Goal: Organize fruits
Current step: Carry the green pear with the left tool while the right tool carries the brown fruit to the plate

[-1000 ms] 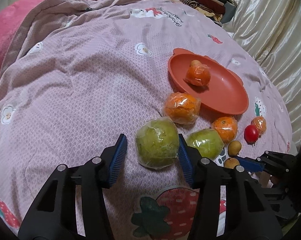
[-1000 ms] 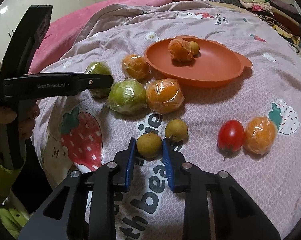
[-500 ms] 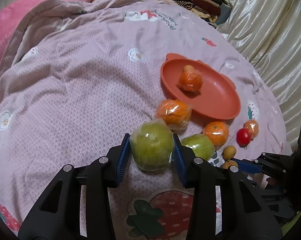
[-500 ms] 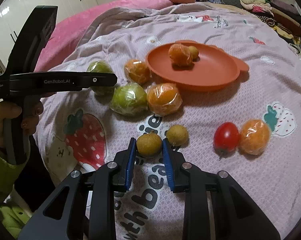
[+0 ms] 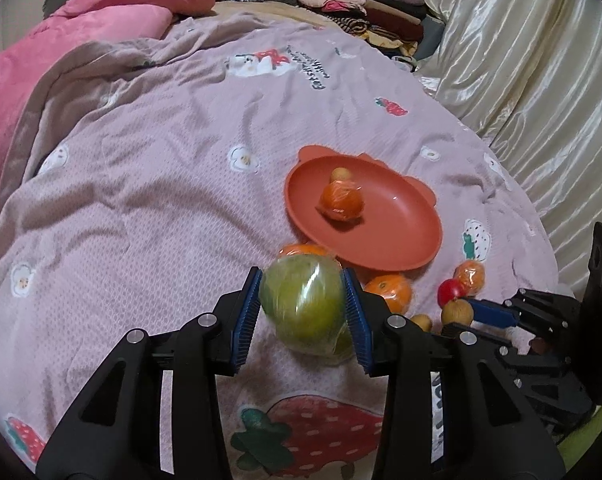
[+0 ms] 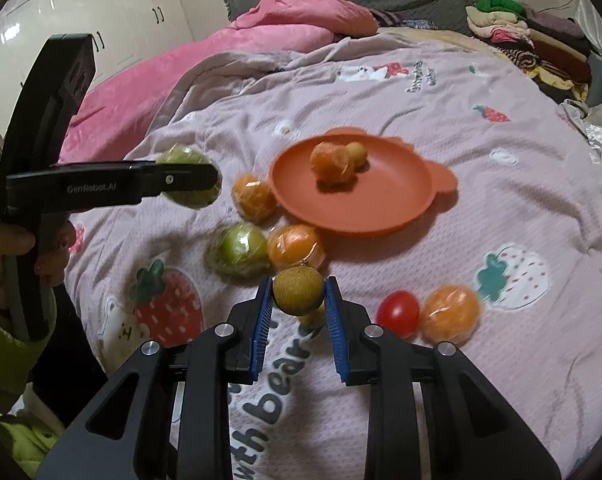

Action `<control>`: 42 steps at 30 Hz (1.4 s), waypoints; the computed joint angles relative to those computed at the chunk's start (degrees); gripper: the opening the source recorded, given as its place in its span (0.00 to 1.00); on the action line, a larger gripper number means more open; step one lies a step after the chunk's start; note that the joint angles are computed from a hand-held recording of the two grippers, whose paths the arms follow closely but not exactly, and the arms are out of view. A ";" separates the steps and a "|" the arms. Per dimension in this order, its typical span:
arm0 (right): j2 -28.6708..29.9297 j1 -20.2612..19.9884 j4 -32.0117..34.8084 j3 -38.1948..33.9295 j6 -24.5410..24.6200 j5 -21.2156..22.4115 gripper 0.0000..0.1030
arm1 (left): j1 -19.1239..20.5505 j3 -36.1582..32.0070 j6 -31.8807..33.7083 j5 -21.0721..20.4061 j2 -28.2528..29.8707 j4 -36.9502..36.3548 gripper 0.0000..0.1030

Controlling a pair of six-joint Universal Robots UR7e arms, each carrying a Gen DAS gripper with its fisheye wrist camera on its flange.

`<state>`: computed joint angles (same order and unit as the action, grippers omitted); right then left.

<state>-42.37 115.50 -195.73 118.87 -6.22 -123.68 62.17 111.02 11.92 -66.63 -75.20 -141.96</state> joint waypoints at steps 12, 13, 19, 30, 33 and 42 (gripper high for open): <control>-1.57 -0.93 -1.86 -0.56 -3.27 -0.28 0.24 | -1.15 -1.52 0.09 0.29 2.83 0.05 0.31; -1.67 -1.02 -1.97 -0.60 -3.47 -0.21 0.24 | -1.26 -1.72 0.16 0.25 3.13 0.11 0.31; -2.16 -1.61 -2.37 -0.72 -4.58 0.17 0.24 | -1.78 -2.48 0.38 0.25 4.62 0.05 0.31; -2.70 -3.30 -1.99 -1.63 -6.40 1.05 0.24 | -2.34 -4.35 0.85 0.18 8.08 0.51 0.31; -2.68 -3.56 -1.70 -1.93 -6.62 1.12 0.24 | -2.33 -4.90 0.79 0.11 8.93 0.60 0.31; -2.40 -4.89 -0.64 -3.48 -7.94 0.98 0.24 | -1.81 -6.26 0.73 -0.07 10.75 1.08 0.31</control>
<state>-44.77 110.61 -196.37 115.39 -14.16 -122.70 60.35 104.75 12.65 -66.70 -64.45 -140.88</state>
